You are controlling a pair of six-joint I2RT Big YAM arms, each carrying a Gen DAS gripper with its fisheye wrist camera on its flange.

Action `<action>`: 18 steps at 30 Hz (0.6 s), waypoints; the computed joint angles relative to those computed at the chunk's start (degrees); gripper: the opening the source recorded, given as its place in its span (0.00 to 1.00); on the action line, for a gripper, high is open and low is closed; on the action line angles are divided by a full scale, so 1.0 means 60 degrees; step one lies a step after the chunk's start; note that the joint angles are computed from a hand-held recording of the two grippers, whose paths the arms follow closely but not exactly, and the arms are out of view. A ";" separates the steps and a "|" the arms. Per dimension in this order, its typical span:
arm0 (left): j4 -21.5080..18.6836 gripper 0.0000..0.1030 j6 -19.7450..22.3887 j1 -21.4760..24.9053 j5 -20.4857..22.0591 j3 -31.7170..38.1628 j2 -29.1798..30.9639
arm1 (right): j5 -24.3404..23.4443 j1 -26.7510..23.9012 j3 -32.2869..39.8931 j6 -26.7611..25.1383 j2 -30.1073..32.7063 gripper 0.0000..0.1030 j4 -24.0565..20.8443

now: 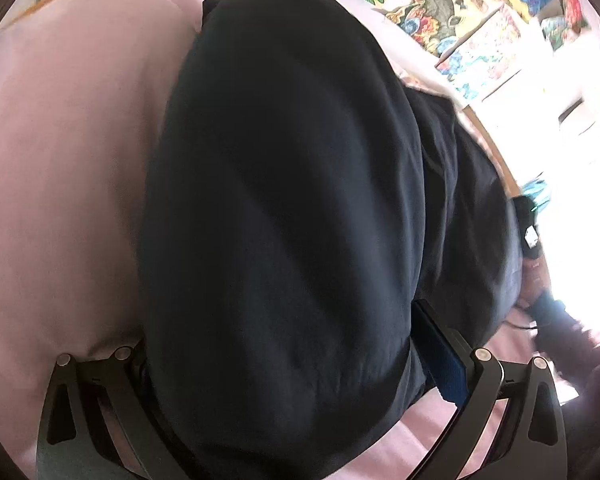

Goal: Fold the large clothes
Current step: 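Grasp the jacket bundle end with both tools and lift it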

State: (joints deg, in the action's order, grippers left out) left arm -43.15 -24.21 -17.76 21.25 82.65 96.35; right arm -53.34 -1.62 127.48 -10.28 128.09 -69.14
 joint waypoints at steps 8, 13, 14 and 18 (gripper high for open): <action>0.1134 0.98 -0.1119 0.0674 0.1876 -0.0188 0.0136 | -0.0336 -0.0096 0.0156 -0.0073 0.0146 1.00 -0.0190; 0.0029 0.98 -0.1479 0.0780 0.1994 0.0871 0.0918 | -0.0238 -0.0093 0.0192 -0.0082 0.0156 1.00 -0.0241; -0.0005 0.98 -0.1535 0.0782 0.2017 0.0963 0.0989 | -0.0209 -0.0057 0.0160 0.0033 0.0132 1.00 -0.0134; 0.0077 0.98 -0.1756 0.0735 0.1918 0.1076 0.1186 | -0.0199 -0.0029 0.0087 0.0162 0.0101 1.00 0.0031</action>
State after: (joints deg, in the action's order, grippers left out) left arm -42.69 -34.75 -13.35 32.76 89.10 103.46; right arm -54.53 -1.79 128.00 -9.30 128.70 -68.96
